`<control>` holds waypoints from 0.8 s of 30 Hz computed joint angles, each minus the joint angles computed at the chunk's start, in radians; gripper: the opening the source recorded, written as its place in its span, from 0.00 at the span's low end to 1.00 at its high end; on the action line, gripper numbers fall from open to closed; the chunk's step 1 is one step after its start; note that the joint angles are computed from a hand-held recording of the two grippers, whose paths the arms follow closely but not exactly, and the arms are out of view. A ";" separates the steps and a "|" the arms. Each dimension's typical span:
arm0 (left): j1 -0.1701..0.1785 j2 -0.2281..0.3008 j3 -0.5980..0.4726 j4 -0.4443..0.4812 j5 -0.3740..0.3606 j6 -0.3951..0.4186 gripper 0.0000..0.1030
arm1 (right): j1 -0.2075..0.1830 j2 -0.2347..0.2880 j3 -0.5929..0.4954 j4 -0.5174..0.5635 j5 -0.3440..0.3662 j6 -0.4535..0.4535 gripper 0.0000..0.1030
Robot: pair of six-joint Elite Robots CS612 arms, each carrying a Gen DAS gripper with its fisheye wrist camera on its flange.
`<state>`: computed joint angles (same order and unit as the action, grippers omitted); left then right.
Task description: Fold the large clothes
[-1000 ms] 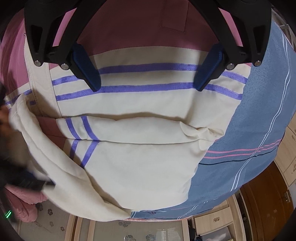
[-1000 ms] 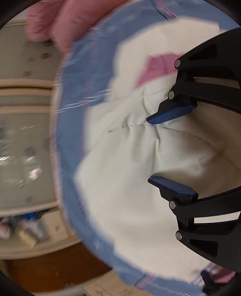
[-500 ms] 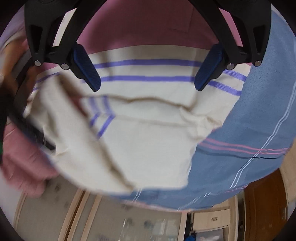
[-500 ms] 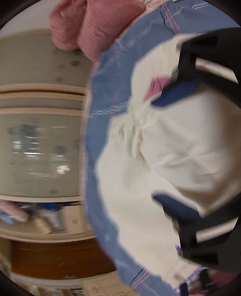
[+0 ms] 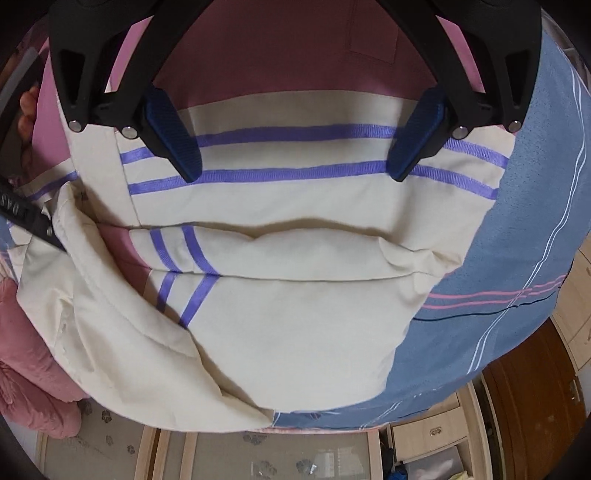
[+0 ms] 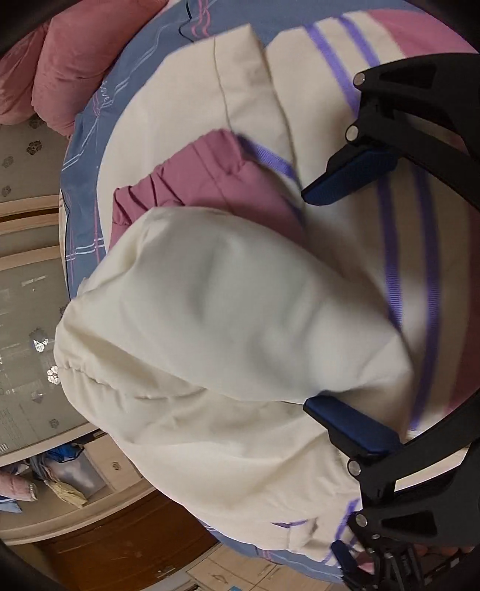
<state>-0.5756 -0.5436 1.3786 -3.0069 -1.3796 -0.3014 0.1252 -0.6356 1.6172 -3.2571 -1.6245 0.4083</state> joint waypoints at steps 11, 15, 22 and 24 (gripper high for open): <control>0.012 -0.005 0.015 -0.021 -0.045 -0.034 0.98 | 0.024 -0.009 0.055 -0.031 -0.022 -0.143 0.99; -0.004 -0.005 0.019 -0.023 0.021 -0.010 0.98 | 0.046 -0.010 0.036 0.013 -0.107 -0.161 0.99; 0.011 -0.022 0.068 -0.086 -0.051 -0.019 0.98 | 0.031 -0.046 0.147 -0.147 -0.010 -0.102 0.99; 0.009 -0.013 0.079 -0.134 -0.046 0.008 0.98 | 0.036 -0.043 0.154 -0.134 -0.027 -0.143 0.99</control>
